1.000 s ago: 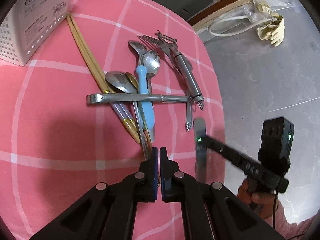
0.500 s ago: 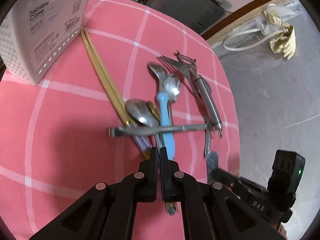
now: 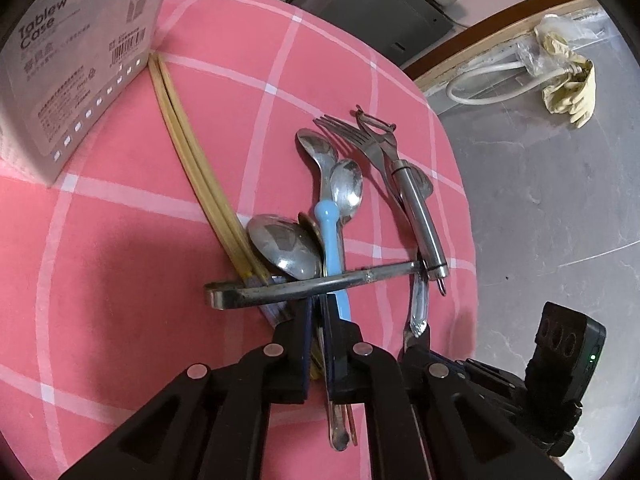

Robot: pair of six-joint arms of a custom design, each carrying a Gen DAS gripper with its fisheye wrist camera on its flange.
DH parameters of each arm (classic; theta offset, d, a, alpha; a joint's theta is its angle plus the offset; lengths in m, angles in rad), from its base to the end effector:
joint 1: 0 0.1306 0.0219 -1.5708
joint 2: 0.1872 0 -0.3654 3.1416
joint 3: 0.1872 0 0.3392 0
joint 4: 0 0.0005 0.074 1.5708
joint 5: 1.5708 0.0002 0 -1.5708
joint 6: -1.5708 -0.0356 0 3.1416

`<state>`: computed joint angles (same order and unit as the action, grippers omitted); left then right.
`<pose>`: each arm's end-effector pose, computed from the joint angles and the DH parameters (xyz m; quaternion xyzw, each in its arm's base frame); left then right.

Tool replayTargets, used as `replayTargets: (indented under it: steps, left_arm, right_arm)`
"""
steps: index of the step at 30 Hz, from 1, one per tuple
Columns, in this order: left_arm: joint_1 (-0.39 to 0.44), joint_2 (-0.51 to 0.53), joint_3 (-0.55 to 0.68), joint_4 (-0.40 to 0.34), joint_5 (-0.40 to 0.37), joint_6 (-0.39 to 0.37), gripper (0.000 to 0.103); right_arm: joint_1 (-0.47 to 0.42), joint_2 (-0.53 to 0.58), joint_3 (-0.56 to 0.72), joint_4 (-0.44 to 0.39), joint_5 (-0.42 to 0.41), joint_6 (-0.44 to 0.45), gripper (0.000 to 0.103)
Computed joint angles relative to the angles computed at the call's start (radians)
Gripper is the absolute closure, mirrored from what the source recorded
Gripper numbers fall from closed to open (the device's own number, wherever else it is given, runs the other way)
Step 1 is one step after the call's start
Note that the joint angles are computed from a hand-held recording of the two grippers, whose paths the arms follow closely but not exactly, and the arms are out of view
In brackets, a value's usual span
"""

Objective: Organize utensils

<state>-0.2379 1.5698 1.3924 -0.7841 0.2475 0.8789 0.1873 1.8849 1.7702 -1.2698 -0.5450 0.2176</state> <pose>0.4695 -0.1233 0.3407 -0.2631 0.9101 -0.2576 0.1901 0.5406 0.1207 0.3095 -0.2173 0.9343 0.2666 0.0936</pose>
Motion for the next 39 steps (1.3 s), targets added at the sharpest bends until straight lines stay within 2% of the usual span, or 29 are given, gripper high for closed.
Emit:
replayTargets:
  steps: [4,9,13,18,28,32,34,39]
  left_arm:
    - [-0.003,-0.012,-0.011,-0.012,0.030,0.008,0.100]
    - [-0.016,-0.018,0.014,-0.109,0.080,0.001,0.100]
    - [-0.020,-0.044,0.025,-0.151,0.072,-0.017,0.100]
    - [-0.031,-0.048,0.115,-0.236,-0.008,-0.107,0.101]
    - [-0.023,-0.016,0.275,-0.389,-0.066,-0.247,0.101]
    - [-0.018,-0.010,0.323,-0.422,-0.059,-0.276,0.101]
    - [-0.014,-0.003,0.342,-0.442,-0.029,-0.290,0.101]
    - [-0.022,0.005,0.322,-0.473,0.014,-0.306,0.101]
  right_arm:
    - [-0.018,-0.031,-0.045,0.034,-0.021,-0.032,0.101]
    - [-0.032,-0.063,-0.084,0.033,-0.054,-0.064,0.101]
    - [-0.027,-0.093,-0.120,0.073,-0.061,-0.095,0.101]
    - [-0.015,-0.126,-0.139,0.139,-0.076,-0.149,0.101]
    - [0.003,-0.176,-0.150,0.232,-0.087,-0.230,0.101]
    - [0.006,-0.195,-0.162,0.262,-0.082,-0.261,0.101]
    - [0.005,-0.201,-0.167,0.270,-0.080,-0.271,0.101]
    - [0.001,-0.224,-0.198,0.284,-0.064,-0.291,0.101]
